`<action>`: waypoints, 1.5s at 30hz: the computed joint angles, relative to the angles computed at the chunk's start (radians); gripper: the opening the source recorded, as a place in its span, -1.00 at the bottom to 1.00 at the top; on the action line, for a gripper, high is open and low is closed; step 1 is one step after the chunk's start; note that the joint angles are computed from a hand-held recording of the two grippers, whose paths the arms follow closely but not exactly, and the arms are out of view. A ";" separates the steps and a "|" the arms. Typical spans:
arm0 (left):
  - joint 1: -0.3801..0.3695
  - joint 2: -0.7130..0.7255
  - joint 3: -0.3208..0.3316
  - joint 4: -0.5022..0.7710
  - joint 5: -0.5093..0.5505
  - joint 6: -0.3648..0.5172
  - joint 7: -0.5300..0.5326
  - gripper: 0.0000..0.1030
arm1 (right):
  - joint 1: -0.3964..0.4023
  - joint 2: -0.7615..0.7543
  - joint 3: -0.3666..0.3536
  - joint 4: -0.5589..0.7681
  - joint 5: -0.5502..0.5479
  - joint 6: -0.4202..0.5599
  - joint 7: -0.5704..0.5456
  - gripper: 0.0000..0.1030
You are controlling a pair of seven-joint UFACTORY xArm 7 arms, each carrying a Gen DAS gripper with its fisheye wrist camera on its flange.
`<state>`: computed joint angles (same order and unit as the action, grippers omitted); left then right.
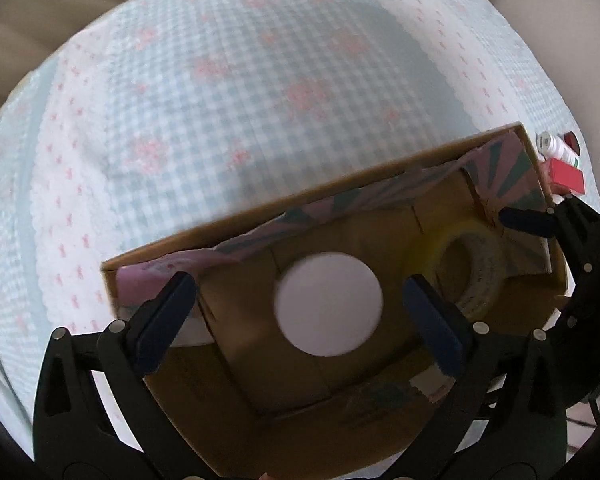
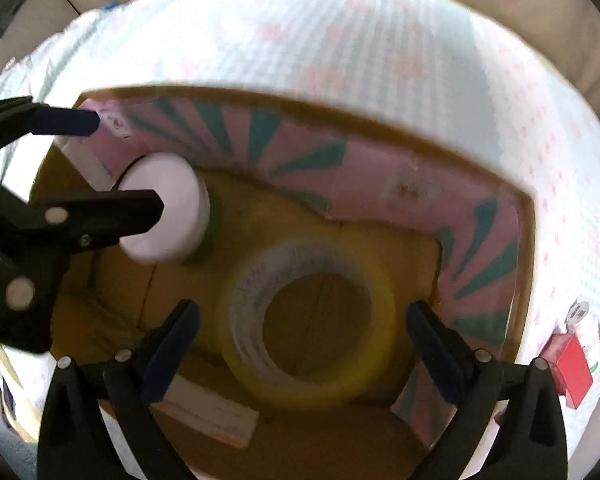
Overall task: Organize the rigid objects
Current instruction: 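Release the white jar and tape roll into the box with both tools, then withdraw both tools from the box and move toward the remaining items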
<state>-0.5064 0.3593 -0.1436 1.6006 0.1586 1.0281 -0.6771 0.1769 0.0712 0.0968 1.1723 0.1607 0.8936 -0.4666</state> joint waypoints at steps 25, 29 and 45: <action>-0.011 -0.201 -0.020 -0.085 0.072 0.040 -0.120 0.99 | 0.015 -0.187 -0.010 -0.031 0.042 0.066 0.020 0.99; -0.017 -0.299 -0.051 -0.084 0.121 0.128 -0.197 0.99 | 0.005 -0.283 -0.026 0.001 0.041 0.158 0.067 0.99; -0.072 -0.415 -0.233 0.127 0.304 0.422 -0.378 1.00 | -0.099 -0.539 -0.093 0.159 -0.060 0.454 0.349 0.99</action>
<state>-0.5782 -0.0556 -0.3763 1.7279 0.4622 1.4506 -1.0554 0.0779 -0.4681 0.0035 1.3312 0.1010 1.3472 -0.1181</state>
